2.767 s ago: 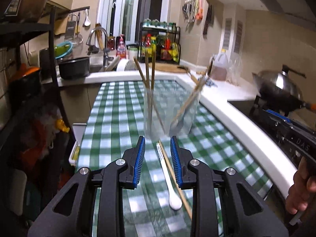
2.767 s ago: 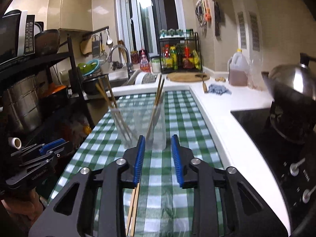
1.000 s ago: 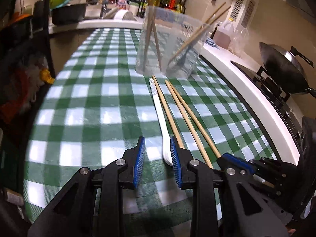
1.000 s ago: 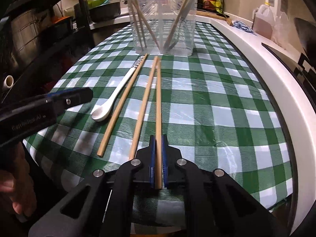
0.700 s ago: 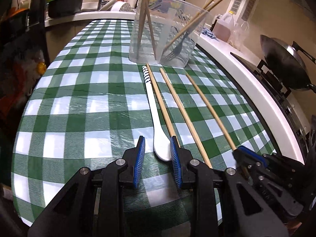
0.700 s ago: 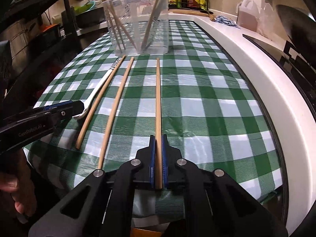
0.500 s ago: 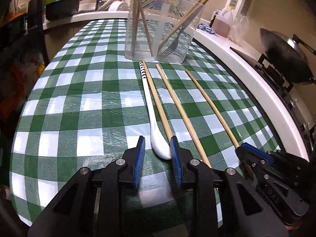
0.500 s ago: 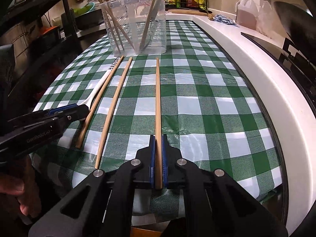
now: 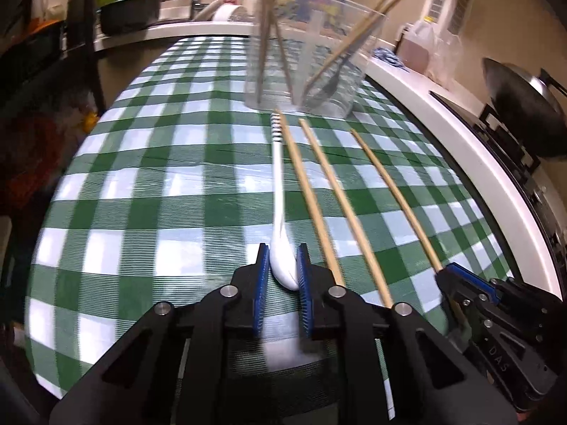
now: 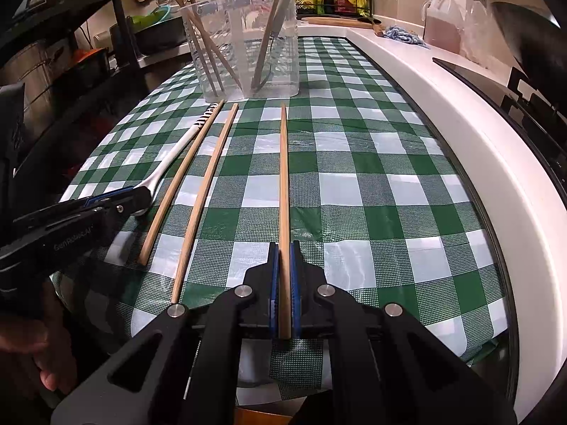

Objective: Organize utensils
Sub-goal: 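Grasp a wooden chopstick with the right tool while the left tool grasps the white spoon, then hold the spoon in the left tool and chopstick in the right tool closed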

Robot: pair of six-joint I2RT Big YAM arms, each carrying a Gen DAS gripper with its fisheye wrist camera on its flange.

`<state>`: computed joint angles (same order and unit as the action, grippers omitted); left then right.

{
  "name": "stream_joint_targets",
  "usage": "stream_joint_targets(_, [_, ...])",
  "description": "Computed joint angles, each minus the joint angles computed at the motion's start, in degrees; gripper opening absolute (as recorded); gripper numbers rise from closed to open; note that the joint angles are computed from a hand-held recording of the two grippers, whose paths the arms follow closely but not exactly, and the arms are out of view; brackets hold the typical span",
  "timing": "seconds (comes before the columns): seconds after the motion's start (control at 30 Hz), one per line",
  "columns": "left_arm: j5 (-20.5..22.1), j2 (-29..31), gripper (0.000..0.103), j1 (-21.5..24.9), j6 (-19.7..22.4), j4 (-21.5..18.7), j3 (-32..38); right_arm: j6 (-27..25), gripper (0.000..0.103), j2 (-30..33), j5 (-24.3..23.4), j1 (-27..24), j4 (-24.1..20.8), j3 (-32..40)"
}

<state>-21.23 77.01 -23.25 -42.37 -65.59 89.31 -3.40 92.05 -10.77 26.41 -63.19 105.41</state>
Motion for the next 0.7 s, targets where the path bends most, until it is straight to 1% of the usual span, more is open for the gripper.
stream_joint_targets(0.13, [-1.8,-1.1,0.01,0.5,-1.0,-1.6,-0.7,0.3,0.007,0.5,-0.3,0.3,-0.2,0.7])
stream_joint_targets(0.3, [-4.5,-2.2,0.01,0.1,-0.8,-2.5,-1.5,0.6,0.007,0.7,-0.6,0.9,0.4,0.9])
stream_joint_targets(0.4, [-4.1,-2.4,0.01,0.1,-0.6,-2.5,-2.0,1.1,0.007,0.7,-0.1,1.2,1.1,0.6])
stream_joint_targets(0.7, [-5.3,-2.1,0.01,-0.6,0.5,-2.1,-2.0,1.4,0.007,0.7,0.2,1.4,2.0,0.2])
